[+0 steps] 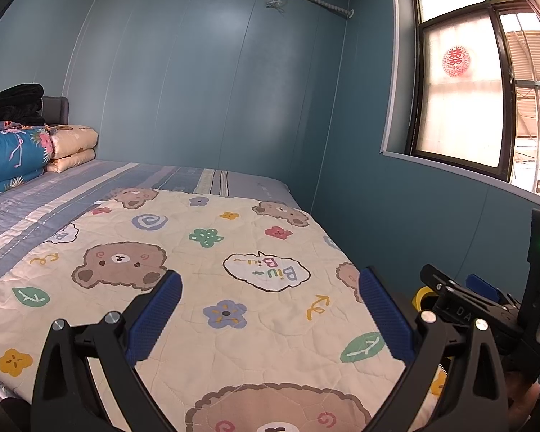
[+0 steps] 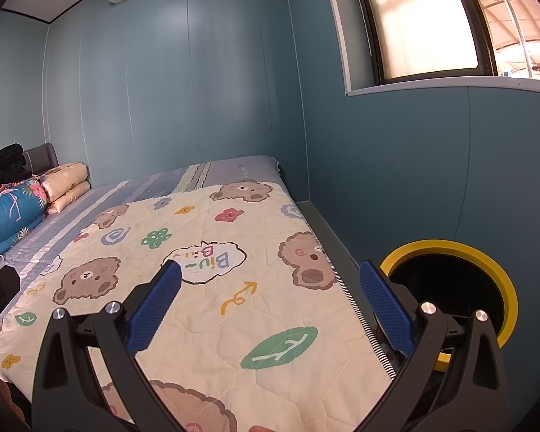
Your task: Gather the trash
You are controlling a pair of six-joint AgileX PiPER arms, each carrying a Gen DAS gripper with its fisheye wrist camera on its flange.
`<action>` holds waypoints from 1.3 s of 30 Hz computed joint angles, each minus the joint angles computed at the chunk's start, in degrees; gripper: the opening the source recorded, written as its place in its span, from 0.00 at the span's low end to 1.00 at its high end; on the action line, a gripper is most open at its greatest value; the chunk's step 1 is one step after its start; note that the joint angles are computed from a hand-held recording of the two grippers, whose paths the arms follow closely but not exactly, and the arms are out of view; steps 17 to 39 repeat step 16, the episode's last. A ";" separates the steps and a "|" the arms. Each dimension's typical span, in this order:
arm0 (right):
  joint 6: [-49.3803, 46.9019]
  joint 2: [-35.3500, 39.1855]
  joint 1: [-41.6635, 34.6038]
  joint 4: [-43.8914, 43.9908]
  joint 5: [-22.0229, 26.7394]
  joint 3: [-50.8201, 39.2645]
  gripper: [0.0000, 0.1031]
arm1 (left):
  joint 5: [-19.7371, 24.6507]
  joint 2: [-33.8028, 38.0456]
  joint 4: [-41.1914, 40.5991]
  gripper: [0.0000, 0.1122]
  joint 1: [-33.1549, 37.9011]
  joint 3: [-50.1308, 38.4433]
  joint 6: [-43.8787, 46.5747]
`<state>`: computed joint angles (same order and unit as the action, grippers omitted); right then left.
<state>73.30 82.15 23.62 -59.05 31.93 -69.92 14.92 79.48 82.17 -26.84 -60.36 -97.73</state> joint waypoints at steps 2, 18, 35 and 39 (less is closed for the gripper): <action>0.11 -0.01 0.06 -0.08 0.04 0.08 0.92 | -1.12 0.05 0.22 0.85 0.51 0.17 -0.14; 0.35 0.00 0.17 -0.11 -0.02 0.33 0.92 | -1.40 -0.12 -0.41 0.85 0.47 0.25 0.52; 0.35 0.00 0.17 -0.11 -0.02 0.33 0.92 | -1.40 -0.12 -0.41 0.85 0.47 0.25 0.52; 0.35 0.00 0.17 -0.11 -0.02 0.33 0.92 | -1.40 -0.12 -0.41 0.85 0.47 0.25 0.52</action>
